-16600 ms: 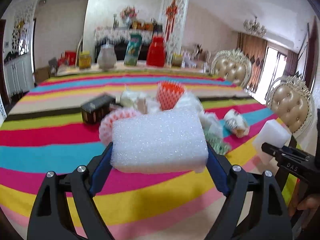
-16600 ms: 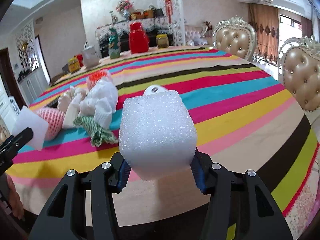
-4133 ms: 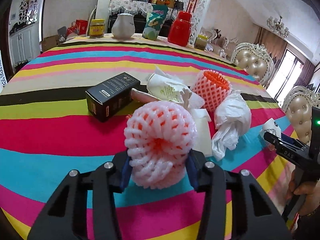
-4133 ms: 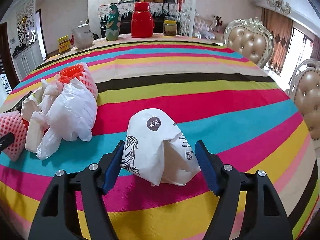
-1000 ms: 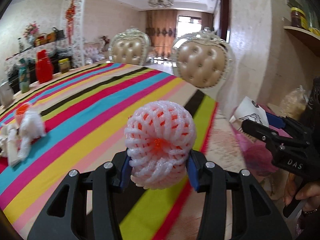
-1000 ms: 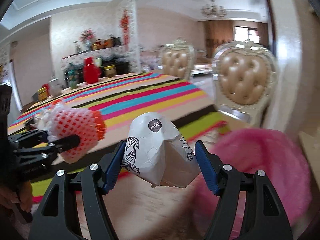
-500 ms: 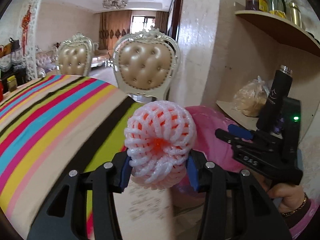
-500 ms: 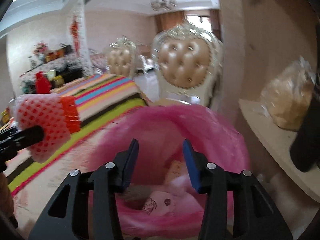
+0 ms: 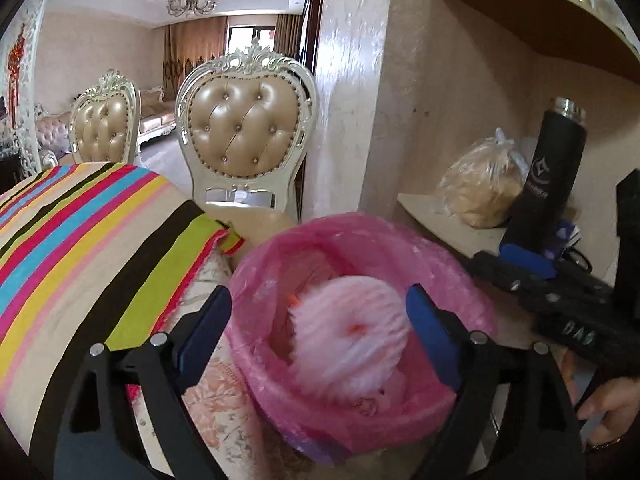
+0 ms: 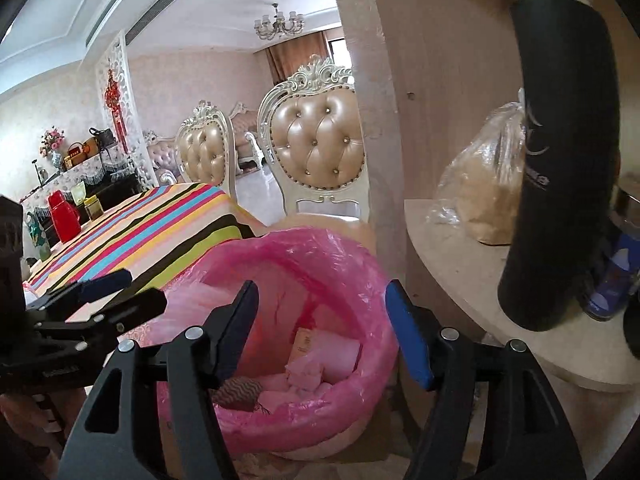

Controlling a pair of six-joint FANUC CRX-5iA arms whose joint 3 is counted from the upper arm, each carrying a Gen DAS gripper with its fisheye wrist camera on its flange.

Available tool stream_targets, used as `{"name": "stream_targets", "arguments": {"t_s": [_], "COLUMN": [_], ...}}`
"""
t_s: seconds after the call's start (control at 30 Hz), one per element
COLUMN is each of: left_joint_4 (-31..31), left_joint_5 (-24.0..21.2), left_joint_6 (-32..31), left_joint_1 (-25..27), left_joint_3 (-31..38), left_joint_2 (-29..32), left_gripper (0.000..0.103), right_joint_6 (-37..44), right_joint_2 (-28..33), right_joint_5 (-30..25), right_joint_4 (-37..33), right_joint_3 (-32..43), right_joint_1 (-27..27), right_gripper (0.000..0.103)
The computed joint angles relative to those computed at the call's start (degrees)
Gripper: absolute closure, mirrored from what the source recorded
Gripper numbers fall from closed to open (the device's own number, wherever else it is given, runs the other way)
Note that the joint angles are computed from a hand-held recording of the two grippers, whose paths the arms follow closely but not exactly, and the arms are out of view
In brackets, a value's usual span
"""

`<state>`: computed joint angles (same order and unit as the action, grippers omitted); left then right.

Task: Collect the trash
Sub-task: 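Carry foam net and paper cup to the pink bag while both tools release them, then move both open tools back over the table items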

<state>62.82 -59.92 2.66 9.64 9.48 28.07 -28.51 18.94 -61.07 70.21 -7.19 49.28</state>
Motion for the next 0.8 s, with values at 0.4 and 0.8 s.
{"name": "stream_targets", "arguments": {"t_s": [0.4, 0.8], "left_joint_4": [-4.0, -6.8], "left_joint_5": [9.4, 20.1], "left_joint_6": [2.7, 10.3], "left_joint_1": [7.6, 18.5], "left_joint_3": [1.0, 5.4], "left_joint_2": [-0.8, 1.4], "left_gripper": [0.005, 0.005], "right_joint_6": [7.3, 37.4], "right_joint_2": [6.5, 25.9], "right_joint_5": [9.7, 16.5], "right_joint_4": [0.2, -14.8], "right_joint_3": [8.9, 42.4], "right_joint_1": [-1.3, 2.4], "right_gripper": [0.04, 0.039]}}
